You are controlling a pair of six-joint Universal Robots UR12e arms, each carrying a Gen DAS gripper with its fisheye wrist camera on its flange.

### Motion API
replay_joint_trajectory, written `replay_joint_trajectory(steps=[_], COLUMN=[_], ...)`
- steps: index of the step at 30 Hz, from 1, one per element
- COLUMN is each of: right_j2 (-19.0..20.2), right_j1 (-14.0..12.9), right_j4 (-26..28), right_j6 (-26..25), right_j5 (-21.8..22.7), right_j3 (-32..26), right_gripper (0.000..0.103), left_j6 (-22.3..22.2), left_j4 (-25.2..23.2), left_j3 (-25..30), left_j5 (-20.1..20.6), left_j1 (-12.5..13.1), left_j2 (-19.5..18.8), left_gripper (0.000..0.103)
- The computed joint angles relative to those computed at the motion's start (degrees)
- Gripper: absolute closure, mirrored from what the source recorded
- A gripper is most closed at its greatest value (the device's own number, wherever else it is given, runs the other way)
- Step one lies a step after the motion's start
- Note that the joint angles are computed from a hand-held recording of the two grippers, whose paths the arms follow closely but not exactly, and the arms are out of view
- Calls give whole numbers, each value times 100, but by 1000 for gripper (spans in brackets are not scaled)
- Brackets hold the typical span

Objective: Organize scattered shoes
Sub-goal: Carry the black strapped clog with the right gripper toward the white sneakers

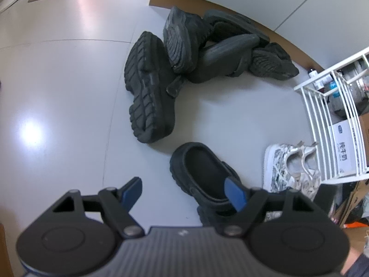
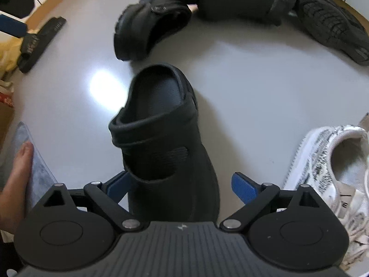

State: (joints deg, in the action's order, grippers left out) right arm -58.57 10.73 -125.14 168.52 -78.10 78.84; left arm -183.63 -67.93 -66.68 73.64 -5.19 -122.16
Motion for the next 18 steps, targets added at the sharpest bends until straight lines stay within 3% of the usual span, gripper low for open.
replay_joint_trajectory(steps=[5, 7, 12, 18], right_j2=[71, 142, 227, 211], right_j1=[137, 227, 284, 214], right_j4=[-181, -365, -425, -244], right_j6=[-391, -499, -341, 54], right_j5=[-49, -270, -513, -561], right_j3=[33, -4, -85, -98], right_gripper=[6, 6, 12, 13], left_j6=[-73, -51, 97, -28], left_j4=[-90, -113, -136, -236], left_j3=[46, 50, 56, 71], left_j5=[-89, -105, 2, 105], left_j1=[11, 9, -7, -13], left_j2=[-30, -36, -49, -63], left_gripper=[22, 22, 22, 22])
